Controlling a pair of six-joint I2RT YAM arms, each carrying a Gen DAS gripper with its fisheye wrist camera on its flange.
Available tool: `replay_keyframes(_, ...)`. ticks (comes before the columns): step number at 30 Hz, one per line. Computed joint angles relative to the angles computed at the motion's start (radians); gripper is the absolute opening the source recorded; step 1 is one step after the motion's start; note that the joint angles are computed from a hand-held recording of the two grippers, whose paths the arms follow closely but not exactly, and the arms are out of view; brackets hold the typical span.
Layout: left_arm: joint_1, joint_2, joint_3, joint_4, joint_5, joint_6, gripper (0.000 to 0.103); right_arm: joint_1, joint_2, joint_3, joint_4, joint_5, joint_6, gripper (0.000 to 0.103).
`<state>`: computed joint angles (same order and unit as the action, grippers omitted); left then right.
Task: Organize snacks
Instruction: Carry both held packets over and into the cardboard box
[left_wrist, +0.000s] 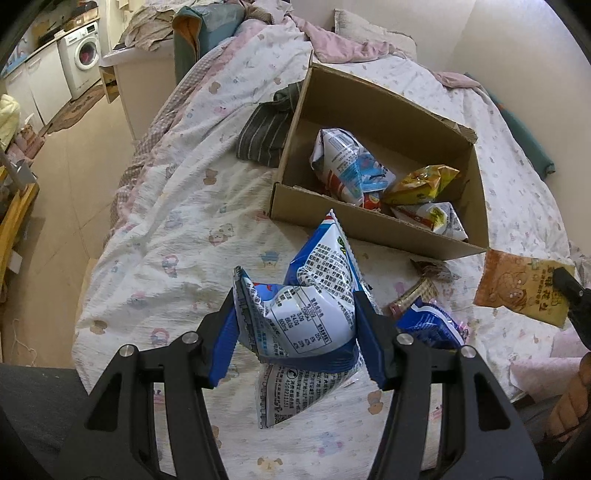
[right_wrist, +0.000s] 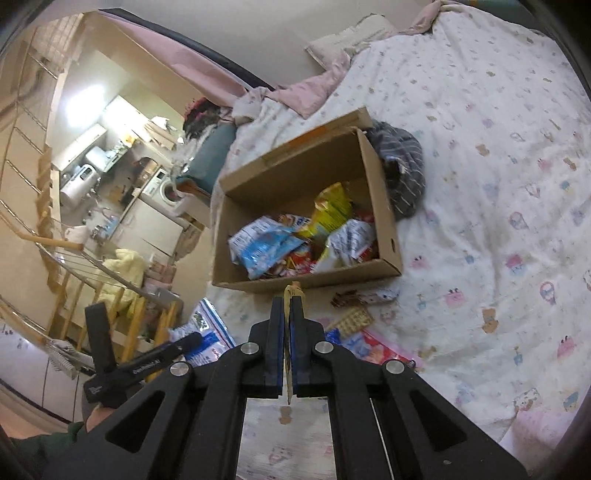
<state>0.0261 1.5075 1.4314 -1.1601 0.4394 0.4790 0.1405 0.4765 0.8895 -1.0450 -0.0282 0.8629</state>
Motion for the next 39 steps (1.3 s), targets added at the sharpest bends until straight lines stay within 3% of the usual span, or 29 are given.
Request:
replay_keyframes(15,-0.064,0.164,0.408,-0.155,0.012,0.005,0.054,-0.251,0.147,0.103,0.104,-0.191,-0.167,0.002)
replay_keyframes(35,-0.272,0.469,0.859,-0.165,-0.046,-0.140,0.054,-0.451,0.547,0.184,0.343,-0.343,-0.290,0.002)
replay_keyframes(39,-0.305,0.523,0.873,-0.125,-0.070,-0.173,0.054,-0.459,0.623,0.146,0.398,-0.348,-0.292,0.002)
